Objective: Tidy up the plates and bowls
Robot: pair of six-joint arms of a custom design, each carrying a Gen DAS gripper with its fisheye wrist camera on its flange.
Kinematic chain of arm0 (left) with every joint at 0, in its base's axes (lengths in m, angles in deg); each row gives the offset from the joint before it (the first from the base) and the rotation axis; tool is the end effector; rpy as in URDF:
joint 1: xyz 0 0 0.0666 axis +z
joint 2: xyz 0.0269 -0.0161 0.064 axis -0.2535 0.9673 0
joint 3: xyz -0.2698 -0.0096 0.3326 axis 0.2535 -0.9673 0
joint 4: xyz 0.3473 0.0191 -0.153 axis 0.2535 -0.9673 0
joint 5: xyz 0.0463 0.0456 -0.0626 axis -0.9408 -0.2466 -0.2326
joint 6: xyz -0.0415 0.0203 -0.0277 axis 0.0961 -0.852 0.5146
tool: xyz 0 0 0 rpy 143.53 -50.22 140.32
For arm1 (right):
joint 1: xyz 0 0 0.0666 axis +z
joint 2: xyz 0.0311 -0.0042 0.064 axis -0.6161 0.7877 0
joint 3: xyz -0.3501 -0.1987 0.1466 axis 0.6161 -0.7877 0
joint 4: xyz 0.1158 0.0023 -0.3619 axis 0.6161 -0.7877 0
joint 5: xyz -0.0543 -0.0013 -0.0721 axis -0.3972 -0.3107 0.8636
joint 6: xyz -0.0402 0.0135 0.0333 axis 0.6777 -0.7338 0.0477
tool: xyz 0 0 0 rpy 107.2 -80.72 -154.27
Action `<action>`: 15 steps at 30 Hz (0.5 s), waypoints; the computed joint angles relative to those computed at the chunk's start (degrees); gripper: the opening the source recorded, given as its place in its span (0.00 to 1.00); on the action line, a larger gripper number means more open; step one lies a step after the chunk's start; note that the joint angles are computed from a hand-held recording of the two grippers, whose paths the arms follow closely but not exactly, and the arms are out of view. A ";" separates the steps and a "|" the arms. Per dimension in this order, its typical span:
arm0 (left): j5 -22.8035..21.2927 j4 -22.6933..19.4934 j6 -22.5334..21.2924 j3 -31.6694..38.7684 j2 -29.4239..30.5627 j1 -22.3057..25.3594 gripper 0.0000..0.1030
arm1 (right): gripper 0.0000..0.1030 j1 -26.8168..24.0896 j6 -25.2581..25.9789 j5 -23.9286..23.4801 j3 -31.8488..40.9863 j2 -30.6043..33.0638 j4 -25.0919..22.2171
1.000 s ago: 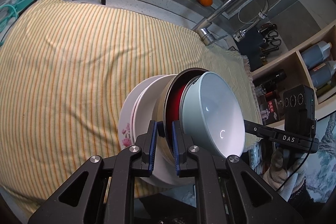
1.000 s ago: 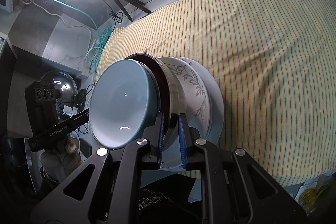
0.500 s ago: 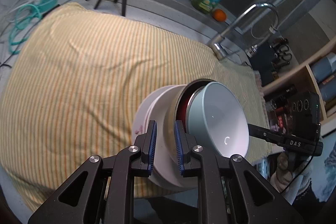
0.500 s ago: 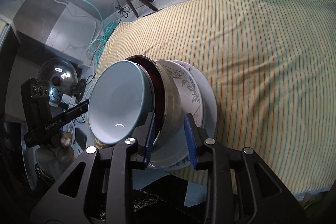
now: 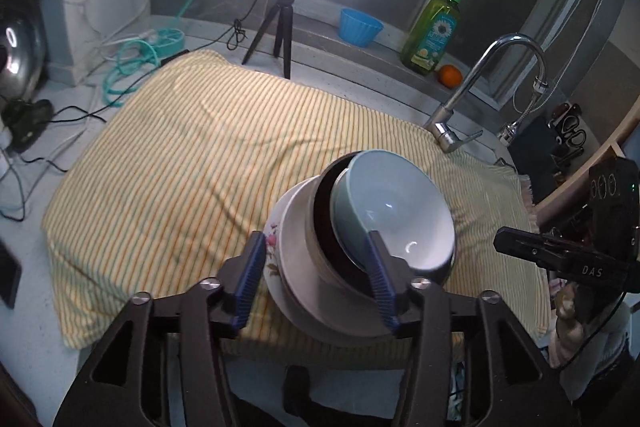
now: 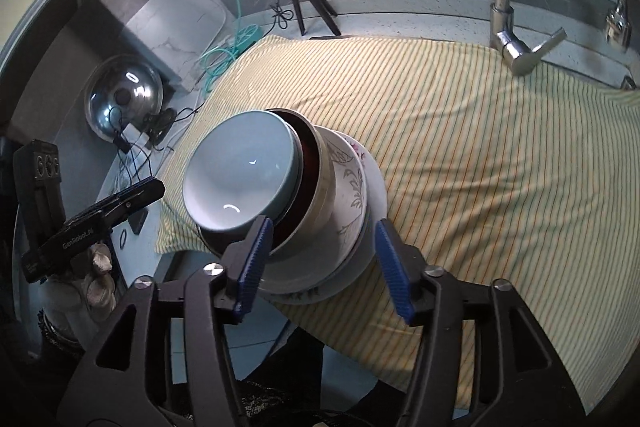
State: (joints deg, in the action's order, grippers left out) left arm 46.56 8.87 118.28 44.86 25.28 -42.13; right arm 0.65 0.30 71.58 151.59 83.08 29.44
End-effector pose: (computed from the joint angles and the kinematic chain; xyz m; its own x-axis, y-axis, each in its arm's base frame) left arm 0.3320 -0.1650 0.4327 -0.7237 -0.3172 -0.6130 -0.1549 0.9401 -0.3036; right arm 0.4302 0.3542 0.4117 -0.8296 -0.2169 -0.5145 -0.4502 0.8048 0.3867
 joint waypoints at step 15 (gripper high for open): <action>-13.10 -6.85 4.95 2.86 0.61 -10.95 0.76 | 0.83 4.60 4.85 9.57 -6.84 -7.08 6.51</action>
